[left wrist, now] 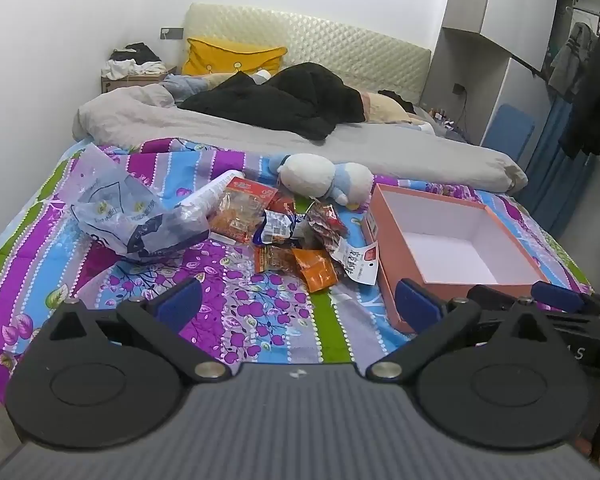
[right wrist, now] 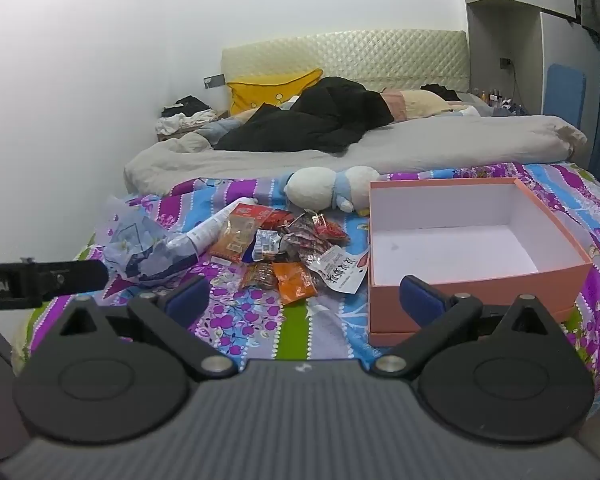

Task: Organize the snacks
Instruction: 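Move both tools toward the snack pile beside the pink box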

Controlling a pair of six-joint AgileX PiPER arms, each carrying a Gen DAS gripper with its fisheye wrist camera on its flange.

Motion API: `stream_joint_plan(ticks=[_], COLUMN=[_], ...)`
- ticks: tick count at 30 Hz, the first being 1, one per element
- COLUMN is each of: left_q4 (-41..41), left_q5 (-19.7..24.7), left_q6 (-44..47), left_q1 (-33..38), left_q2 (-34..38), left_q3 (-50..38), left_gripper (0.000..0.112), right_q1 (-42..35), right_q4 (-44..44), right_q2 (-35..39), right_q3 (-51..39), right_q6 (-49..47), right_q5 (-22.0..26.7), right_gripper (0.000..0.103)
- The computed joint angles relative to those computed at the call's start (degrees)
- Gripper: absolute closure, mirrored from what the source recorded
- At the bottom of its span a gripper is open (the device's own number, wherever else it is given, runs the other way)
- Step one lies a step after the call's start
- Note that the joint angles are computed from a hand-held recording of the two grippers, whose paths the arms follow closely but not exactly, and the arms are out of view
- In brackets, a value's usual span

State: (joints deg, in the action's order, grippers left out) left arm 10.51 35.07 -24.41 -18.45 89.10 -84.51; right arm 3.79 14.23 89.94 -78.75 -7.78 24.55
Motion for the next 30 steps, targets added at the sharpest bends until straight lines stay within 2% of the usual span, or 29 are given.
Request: stream_joint_plan(ticks=[9, 21, 30], left_q4=[-2.04, -4.49, -5.5], left_q5=[-0.15, -0.52, -2.37], left_q6=[2.04, 4.31, 4.11], left_q1=[0.73, 1.52, 1.91], left_q2=[0.22, 1.2, 0.79], left_q3=[-0.07, -0.36, 1.53], left_gripper=[0.009, 0.009, 0.009], right_q1=[0.2, 0.54, -0.2], right_q4=[1.81, 1.2, 5.88], right_q2=[1.04, 1.26, 1.43], right_q3=[-1.3, -1.39, -0.29], right_q6=[-1.1, -0.09, -3.88], right_q5=[2.17, 1.69, 2.09], right_gripper=[0.0, 0.0, 0.0])
